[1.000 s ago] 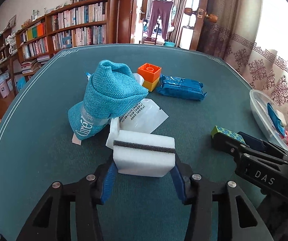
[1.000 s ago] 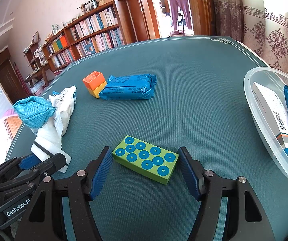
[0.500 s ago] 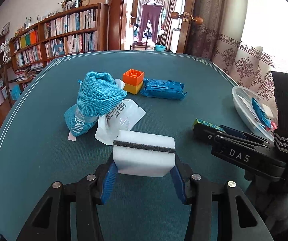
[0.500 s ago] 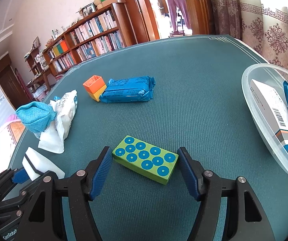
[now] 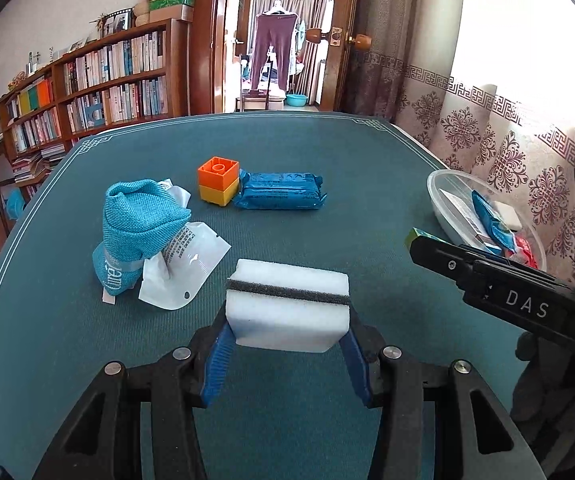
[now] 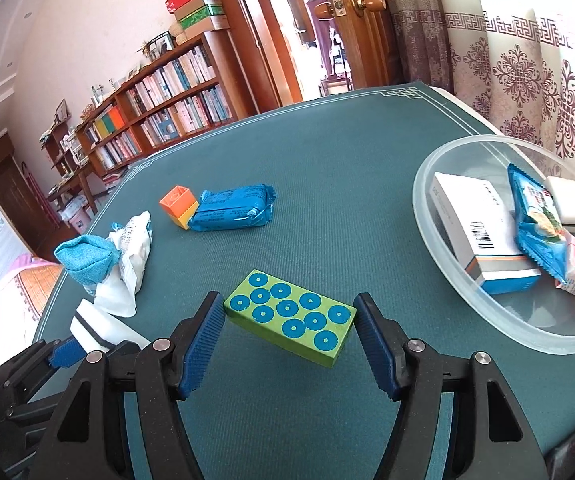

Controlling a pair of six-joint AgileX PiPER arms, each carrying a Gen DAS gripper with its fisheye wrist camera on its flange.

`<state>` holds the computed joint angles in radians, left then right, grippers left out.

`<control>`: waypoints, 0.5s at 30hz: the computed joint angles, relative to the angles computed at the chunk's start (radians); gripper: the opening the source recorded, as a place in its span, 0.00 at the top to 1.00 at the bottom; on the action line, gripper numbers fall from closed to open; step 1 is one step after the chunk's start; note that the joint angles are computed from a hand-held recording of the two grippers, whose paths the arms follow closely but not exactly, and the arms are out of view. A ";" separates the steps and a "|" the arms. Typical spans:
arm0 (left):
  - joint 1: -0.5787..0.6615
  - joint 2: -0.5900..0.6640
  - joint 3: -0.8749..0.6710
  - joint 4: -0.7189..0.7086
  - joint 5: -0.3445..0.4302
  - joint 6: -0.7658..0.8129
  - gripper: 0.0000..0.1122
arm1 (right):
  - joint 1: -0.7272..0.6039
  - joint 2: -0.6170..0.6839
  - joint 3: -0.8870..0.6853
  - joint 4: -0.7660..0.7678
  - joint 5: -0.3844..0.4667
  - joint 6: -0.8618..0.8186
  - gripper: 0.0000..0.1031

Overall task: Organize objects
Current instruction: 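Carry the green block into the bowl and release it with the right gripper while the left carries the sponge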

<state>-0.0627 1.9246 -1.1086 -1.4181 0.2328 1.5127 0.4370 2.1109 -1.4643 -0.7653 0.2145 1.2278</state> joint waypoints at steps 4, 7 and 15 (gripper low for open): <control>-0.032 -0.002 -0.008 -0.003 0.000 0.010 0.53 | -0.034 -0.079 0.098 -0.150 -0.018 0.160 0.35; -0.060 0.001 -0.027 0.036 0.001 -0.026 0.53 | -0.062 -0.145 0.179 -0.323 -0.015 0.346 0.35; -0.130 0.010 -0.070 0.138 -0.005 -0.119 0.53 | -0.165 -0.236 0.283 -0.298 0.003 0.330 0.35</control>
